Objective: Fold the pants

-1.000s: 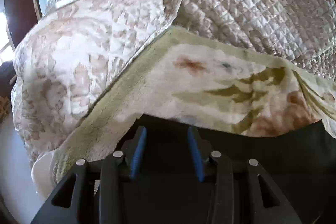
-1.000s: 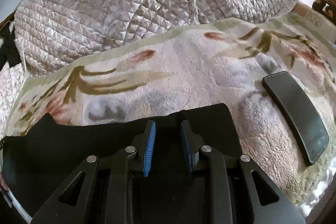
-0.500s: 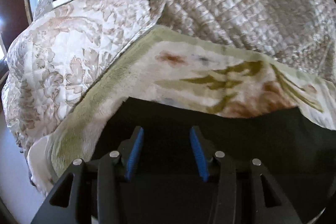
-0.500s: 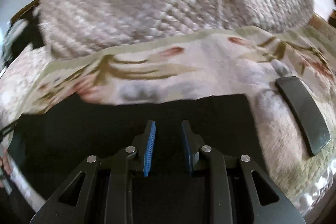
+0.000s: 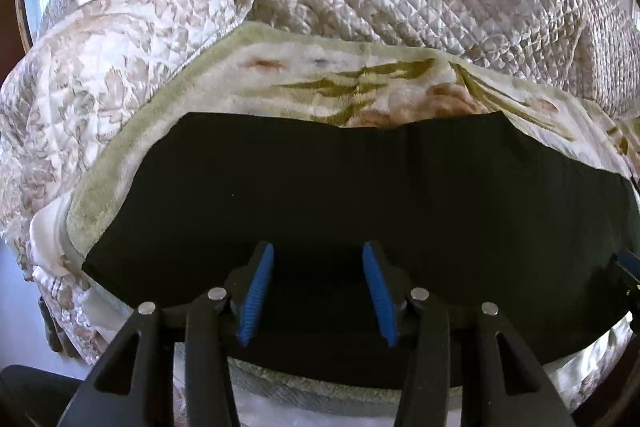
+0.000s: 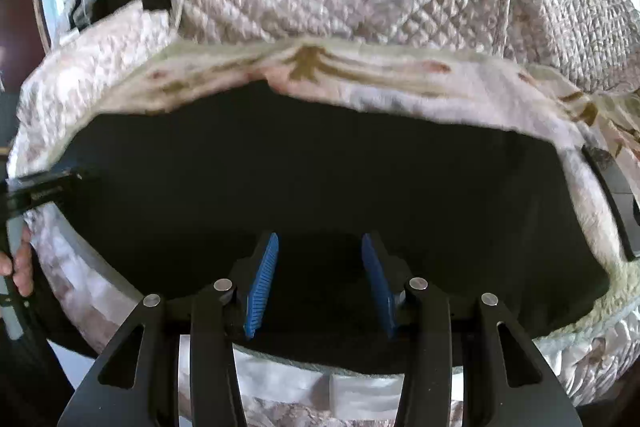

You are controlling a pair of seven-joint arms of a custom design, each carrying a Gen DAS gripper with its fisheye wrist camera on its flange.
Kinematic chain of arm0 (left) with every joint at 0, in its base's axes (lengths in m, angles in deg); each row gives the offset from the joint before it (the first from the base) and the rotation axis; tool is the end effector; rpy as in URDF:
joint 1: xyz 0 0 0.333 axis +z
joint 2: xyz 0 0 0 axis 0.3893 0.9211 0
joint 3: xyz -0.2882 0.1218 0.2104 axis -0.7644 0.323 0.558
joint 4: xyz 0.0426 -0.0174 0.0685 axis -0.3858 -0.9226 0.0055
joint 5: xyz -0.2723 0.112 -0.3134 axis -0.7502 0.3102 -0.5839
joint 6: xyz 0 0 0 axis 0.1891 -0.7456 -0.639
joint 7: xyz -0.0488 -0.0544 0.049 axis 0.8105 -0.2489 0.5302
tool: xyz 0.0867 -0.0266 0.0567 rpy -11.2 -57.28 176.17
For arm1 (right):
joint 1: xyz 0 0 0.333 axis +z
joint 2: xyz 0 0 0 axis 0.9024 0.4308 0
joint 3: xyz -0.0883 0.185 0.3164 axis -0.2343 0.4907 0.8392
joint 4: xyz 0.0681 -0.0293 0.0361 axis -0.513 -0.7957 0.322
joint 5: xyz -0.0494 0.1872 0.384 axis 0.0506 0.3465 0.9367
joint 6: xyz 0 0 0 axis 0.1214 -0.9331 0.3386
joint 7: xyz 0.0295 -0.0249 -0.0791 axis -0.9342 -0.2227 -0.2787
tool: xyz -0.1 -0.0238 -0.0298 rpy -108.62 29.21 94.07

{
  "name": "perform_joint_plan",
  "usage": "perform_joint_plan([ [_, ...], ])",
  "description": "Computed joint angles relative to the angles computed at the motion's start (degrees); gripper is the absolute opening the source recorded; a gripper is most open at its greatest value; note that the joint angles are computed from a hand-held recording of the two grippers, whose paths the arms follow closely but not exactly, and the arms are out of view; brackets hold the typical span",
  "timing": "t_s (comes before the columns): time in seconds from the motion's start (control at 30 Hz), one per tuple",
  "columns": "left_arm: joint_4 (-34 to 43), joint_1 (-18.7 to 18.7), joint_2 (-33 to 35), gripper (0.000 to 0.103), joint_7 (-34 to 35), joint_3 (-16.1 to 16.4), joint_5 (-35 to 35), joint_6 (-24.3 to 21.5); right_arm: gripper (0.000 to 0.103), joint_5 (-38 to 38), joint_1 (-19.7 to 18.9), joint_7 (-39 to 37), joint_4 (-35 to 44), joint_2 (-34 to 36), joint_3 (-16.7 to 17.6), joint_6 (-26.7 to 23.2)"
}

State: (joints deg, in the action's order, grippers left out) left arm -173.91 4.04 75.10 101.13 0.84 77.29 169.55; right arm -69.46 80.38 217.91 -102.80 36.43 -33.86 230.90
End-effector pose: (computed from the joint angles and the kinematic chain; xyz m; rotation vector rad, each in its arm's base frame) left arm 0.6905 -0.2458 0.4713 -1.6596 1.9329 -0.7329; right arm 0.5868 0.2240 0.4899 -1.7464 1.8126 -0.5863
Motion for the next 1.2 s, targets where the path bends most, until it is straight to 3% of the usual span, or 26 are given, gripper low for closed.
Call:
perform_joint_plan([
  [0.1,-0.27,-0.16,-0.01,0.051,-0.51,0.26,0.29,0.55,0.050,-0.45,-0.16,0.98,-0.51,-0.06,-0.18,1.41],
  [0.37,-0.75,-1.43,0.11,0.053,-2.43,1.93,2.86,2.12,0.064,-11.23,1.06,8.80,0.37,0.72,-0.87,0.95],
  [0.5,-0.88,-0.53,-0.21,0.053,-1.26,0.87,1.58,1.94,0.064,-10.20,1.06,7.23,0.86,0.47,-0.36,-0.74],
  [0.67,-2.83,-0.34,-1.38,0.053,-0.07,0.35,0.38,3.23,0.064,-16.76,1.28,13.68,-0.11,-0.79,-0.46,1.86],
  [0.77,-3.17,-0.86,-1.42,0.053,-0.26,0.87,1.01,3.25,0.064,-10.74,1.17,7.59,0.35,0.39,0.56,-0.07],
  [0.97,-3.33,0.25,-2.02,0.053,1.08,-0.06,-0.74,2.49,0.064,-13.89,1.23,11.92,-0.10,-0.43,-0.23,1.69],
  [1.2,0.79,2.72,-0.33,0.053,2.26,-0.41,-3.89,-1.60,0.064,-10.83,1.12,9.58,0.18,-0.05,0.01,0.61],
])
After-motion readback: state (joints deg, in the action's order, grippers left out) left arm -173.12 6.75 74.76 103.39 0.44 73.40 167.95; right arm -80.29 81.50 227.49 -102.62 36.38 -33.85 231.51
